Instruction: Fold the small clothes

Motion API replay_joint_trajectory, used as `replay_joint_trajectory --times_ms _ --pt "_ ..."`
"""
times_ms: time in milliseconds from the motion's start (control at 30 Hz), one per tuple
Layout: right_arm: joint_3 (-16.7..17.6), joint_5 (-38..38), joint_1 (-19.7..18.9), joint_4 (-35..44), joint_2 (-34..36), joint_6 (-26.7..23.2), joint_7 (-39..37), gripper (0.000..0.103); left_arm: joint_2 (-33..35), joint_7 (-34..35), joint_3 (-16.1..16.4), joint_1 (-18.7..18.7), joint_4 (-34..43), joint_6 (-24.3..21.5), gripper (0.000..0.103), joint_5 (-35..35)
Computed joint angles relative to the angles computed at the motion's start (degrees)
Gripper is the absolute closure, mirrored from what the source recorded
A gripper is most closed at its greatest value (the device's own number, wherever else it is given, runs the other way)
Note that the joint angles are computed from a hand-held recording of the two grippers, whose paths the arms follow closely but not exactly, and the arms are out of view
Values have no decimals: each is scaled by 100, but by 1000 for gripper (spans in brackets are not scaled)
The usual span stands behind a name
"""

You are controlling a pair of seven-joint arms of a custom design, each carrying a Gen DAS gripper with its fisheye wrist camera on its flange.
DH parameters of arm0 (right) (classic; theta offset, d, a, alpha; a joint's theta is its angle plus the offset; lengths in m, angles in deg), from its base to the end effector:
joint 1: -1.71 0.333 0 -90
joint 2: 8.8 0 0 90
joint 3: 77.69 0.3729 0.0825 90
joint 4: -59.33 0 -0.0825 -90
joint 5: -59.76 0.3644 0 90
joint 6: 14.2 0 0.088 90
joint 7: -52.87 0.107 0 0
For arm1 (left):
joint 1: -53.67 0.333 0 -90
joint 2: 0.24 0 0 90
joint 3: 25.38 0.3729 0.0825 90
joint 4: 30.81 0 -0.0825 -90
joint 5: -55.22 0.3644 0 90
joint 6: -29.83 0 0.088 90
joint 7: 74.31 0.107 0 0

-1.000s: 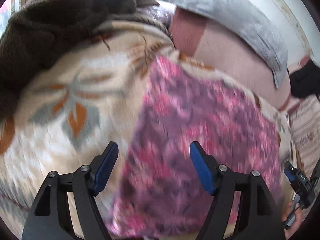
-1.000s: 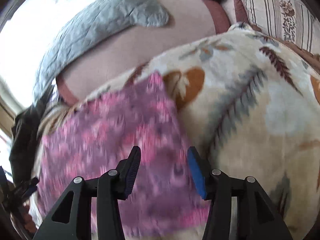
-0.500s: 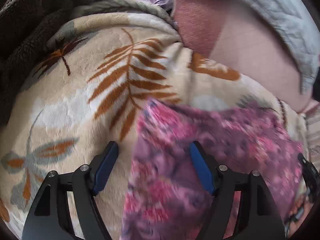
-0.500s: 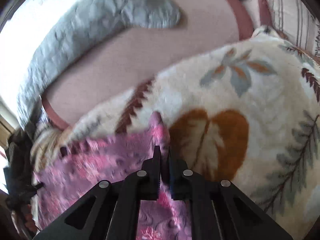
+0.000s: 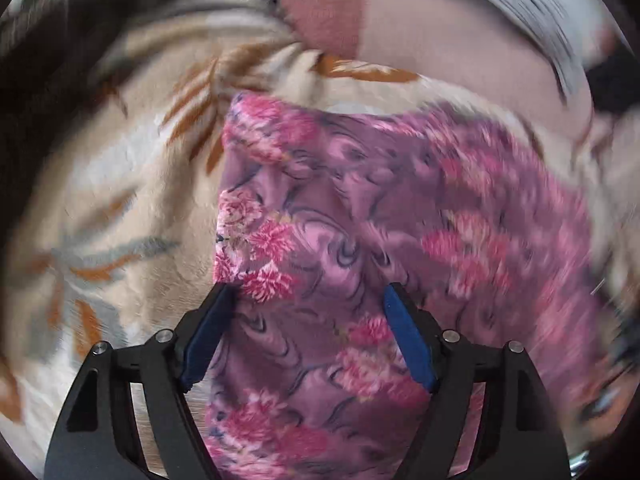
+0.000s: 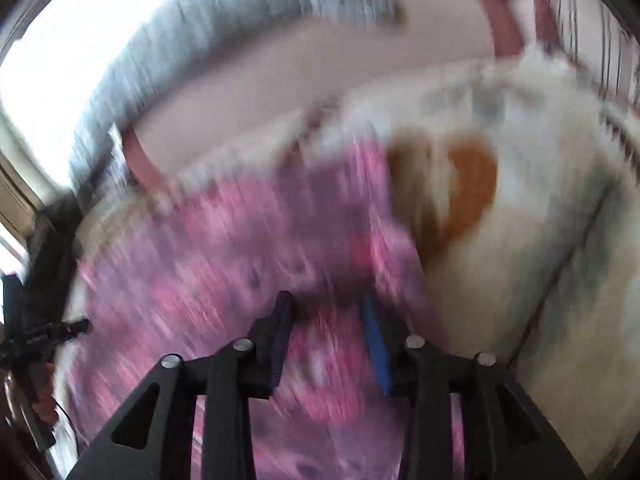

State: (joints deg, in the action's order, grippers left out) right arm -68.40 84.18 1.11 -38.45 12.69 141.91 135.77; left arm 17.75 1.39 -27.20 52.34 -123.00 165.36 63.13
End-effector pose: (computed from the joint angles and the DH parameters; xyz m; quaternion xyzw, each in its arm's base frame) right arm 0.7004 0.0730 0.5097 -0.6318 0.6915 -0.0934 0.3375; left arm 0.6887 -0.0330 0.5551 -0.7295 0.6458 -0.1451 0.1726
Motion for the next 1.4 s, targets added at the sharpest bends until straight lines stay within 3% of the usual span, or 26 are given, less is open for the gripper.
replay_joint_trajectory --times_ms 67,133,233,300,367,433,467,567,767,967,1133,1233,1267,1333,1400 --pt "-95 -110 103 -170 -252 -30 257 64 -197 136 -80 -5 -93 -138 26 -81" --pt "352 824 -231 -587 -592 223 -543 66 -577 434 -208 73 -501 134 26 -394" --pt "220 1017 -45 -1278 -1040 457 -830 59 -887 625 -266 67 -930 252 26 -494" --pt "-95 376 193 -1413 -1054 -6 -354 57 -869 550 -259 40 -1049 -151 26 -465" --pt "-256 64 410 -1699 -1221 359 -224 57 -1028 381 -219 -48 -1353 119 26 14" --pt "-699 -1187 885 -1668 -1329 223 687 55 -1117 544 -256 -27 -1324 -112 26 13" --pt "-658 -1279 921 -1696 -1401 271 735 55 -1163 645 -268 36 -1271 -243 26 -232" --pt "-243 -466 868 -1632 -1508 123 -245 55 -1340 784 -210 276 -1212 -448 26 -938" --pt "124 14 1490 -1519 -1494 -335 -1711 49 -1519 643 11 762 -1207 -524 26 -1733" --pt "242 -1044 2209 -1240 -1165 -95 -1958 40 -1595 801 142 1124 -1242 -684 26 -2226" --pt "-267 -3282 2907 -816 -633 547 -417 41 -1426 858 161 1268 -1095 -771 26 -2440" --pt "-448 -3983 3106 -494 -386 622 347 47 -1285 893 149 1326 -947 -836 26 -2672" --pt "-493 -4185 3130 -431 -327 713 532 69 -1229 918 142 1348 -881 -875 26 -2792" --pt "-435 -4320 3061 -229 -196 685 682 98 -1097 1057 110 1417 -731 -942 26 -3239" --pt "-367 -4284 2934 -361 -264 1070 894 96 -956 1172 66 1485 -564 -1019 26 -3697"
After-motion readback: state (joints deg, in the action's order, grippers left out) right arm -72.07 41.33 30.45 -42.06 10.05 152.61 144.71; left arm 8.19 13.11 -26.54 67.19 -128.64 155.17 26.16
